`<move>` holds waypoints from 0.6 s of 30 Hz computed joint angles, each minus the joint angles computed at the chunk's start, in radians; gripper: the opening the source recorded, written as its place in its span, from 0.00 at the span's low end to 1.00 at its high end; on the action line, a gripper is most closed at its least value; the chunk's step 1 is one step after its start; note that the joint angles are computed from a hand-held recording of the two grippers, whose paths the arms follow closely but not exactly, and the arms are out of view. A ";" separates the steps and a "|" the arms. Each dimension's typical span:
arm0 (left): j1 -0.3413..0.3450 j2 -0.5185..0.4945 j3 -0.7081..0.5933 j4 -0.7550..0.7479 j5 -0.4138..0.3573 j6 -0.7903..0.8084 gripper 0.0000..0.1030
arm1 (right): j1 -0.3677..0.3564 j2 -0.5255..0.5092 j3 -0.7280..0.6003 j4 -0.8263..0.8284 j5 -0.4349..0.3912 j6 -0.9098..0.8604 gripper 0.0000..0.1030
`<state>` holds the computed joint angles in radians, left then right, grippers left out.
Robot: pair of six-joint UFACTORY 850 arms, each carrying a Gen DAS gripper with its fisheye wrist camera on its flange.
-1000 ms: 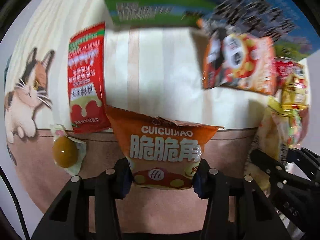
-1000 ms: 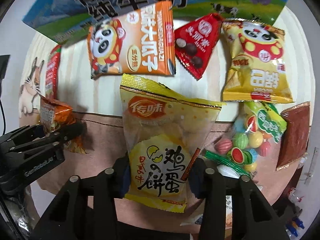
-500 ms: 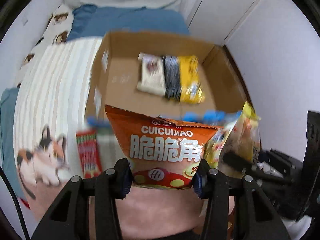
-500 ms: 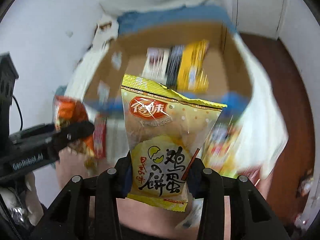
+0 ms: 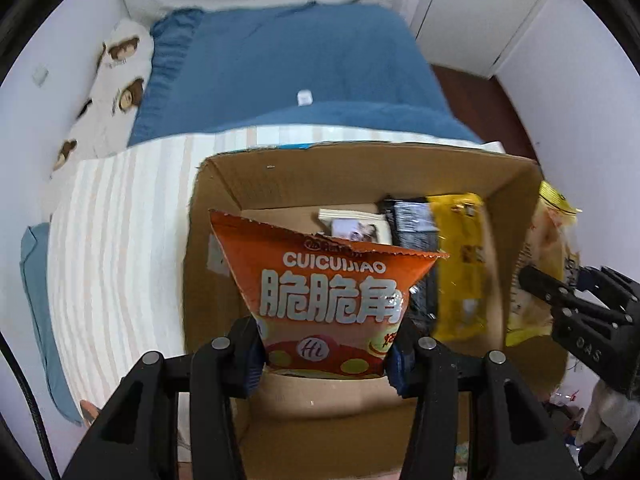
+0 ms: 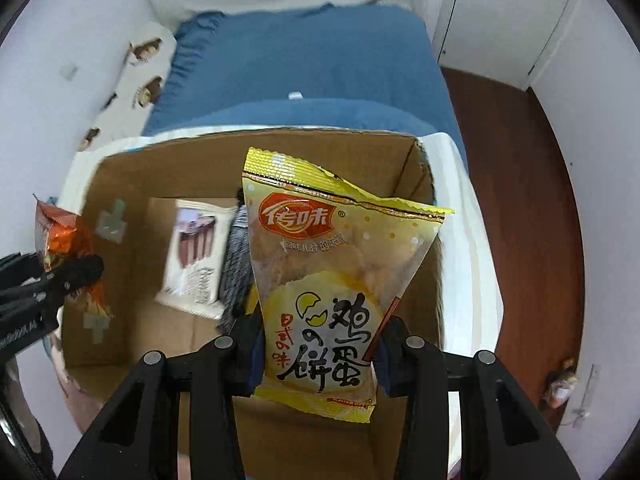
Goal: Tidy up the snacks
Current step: 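Carry both bags into the box and release them beside the Franzzi pack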
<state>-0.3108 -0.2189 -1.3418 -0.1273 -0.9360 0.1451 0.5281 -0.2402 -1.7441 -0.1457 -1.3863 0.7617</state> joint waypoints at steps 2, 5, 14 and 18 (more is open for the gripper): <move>-0.005 -0.057 -0.043 0.038 -0.023 -0.033 0.45 | -0.027 -0.039 -0.015 0.008 -0.018 -0.030 0.45; -0.012 -0.130 -0.093 0.085 -0.050 -0.052 0.47 | -0.048 -0.073 -0.021 0.009 -0.056 -0.029 0.61; 0.000 -0.202 -0.147 0.031 -0.070 -0.043 0.89 | -0.085 -0.062 0.038 0.092 0.008 -0.016 0.93; -0.007 -0.189 -0.128 0.038 -0.054 -0.051 0.89 | -0.082 -0.044 0.060 0.079 0.030 0.003 0.93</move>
<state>-0.3176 -0.4078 -1.4695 -0.0890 -0.9897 0.0944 0.4462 -0.2844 -1.6841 -0.0668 -1.3562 0.7643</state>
